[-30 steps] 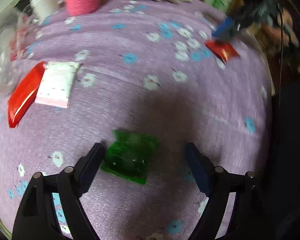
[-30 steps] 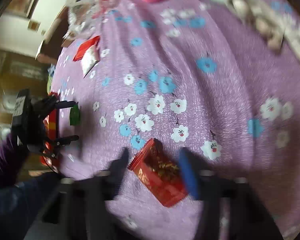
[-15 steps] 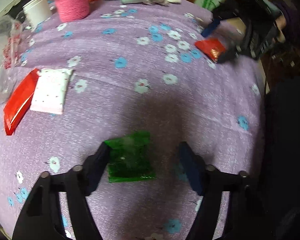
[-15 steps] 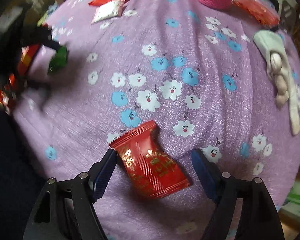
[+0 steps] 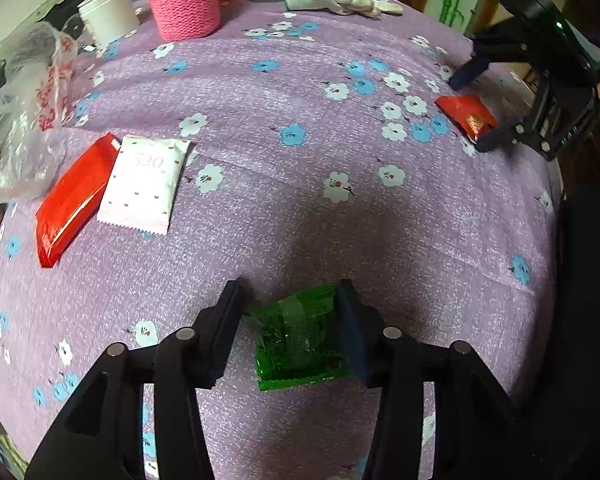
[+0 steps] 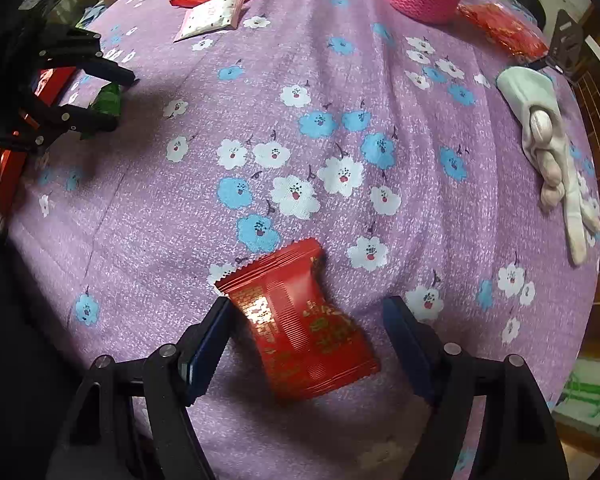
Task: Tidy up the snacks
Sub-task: 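Close left gripper on the green foil packet while right lowers over the red gold-printed packet, then close right gripper on the red gold-printed packet while left lifts the green packet, then carry the green packet with left while right carries the red packet over the tray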
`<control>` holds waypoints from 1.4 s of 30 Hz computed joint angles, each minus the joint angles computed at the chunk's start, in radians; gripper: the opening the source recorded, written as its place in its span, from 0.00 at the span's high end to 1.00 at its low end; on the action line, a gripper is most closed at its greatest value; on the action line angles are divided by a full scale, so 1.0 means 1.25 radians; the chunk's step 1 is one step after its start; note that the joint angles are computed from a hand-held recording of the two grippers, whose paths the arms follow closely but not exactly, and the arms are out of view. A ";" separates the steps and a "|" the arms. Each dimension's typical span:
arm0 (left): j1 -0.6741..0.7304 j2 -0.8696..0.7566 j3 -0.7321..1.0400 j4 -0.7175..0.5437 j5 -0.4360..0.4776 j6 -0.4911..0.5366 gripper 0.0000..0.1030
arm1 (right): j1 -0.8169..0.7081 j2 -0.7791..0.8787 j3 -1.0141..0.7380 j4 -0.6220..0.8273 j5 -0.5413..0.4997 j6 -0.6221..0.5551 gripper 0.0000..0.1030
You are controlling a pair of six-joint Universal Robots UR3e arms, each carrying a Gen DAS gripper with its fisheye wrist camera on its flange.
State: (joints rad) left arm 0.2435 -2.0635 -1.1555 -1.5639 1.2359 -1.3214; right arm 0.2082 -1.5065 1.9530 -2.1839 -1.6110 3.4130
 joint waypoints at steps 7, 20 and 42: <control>0.030 0.016 -0.025 0.008 -0.013 -0.033 0.48 | 0.018 -0.009 0.002 0.007 -0.015 0.039 0.22; 0.095 0.063 -0.075 -0.046 -0.049 -0.081 0.67 | -0.006 -0.050 0.019 0.002 0.019 0.089 0.61; 0.299 0.234 -0.179 0.176 -0.136 -0.399 0.66 | -0.054 0.205 -0.240 -0.232 0.446 0.165 0.67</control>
